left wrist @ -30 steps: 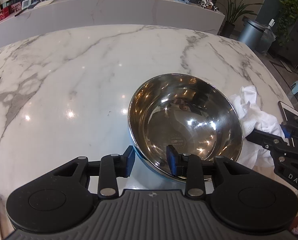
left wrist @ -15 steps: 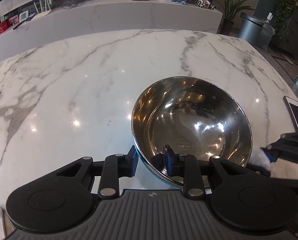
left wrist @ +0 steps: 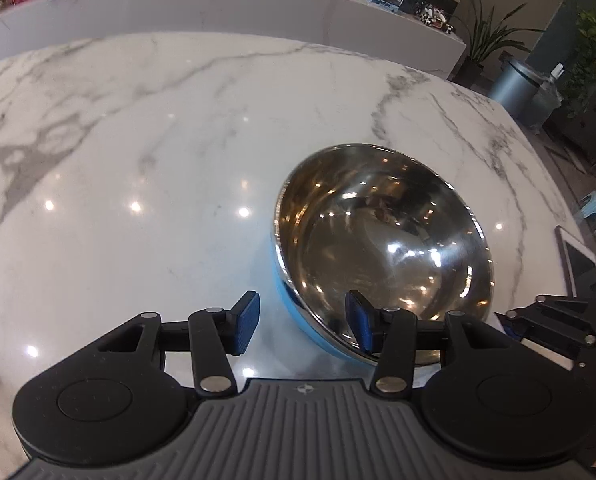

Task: Clean bowl
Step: 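Wipe the blue exterior with the cloth in the right tool while the left tool tilts the bowl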

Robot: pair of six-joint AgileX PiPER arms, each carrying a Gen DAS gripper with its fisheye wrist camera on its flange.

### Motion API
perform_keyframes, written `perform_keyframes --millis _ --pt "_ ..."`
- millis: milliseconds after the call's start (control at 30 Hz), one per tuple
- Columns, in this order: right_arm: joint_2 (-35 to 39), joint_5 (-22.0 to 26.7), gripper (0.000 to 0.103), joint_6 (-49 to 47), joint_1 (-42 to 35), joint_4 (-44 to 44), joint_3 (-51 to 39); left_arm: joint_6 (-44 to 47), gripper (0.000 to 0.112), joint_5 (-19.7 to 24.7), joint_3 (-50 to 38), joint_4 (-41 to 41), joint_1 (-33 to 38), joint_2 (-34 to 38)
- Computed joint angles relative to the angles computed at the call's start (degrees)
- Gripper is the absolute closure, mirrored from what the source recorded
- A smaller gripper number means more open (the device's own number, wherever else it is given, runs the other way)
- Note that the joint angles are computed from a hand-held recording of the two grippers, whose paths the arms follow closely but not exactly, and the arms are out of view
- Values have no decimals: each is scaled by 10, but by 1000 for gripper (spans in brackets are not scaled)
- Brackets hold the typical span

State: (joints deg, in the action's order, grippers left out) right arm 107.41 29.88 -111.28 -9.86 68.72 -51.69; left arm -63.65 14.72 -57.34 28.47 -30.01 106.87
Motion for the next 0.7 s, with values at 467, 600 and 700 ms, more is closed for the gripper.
perform_keyframes --millis 467,600,700 --pt "-5 24 87 22 -5 -30 -5 -44 90 38 -25 94 -20 14" --pt "-13 29 87 4 -16 -3 -3 3 90 40 -27 65 -15 13" --pt "-22 36 87 -4 -26 10 -3 41 91 46 -31 48 -13 12"
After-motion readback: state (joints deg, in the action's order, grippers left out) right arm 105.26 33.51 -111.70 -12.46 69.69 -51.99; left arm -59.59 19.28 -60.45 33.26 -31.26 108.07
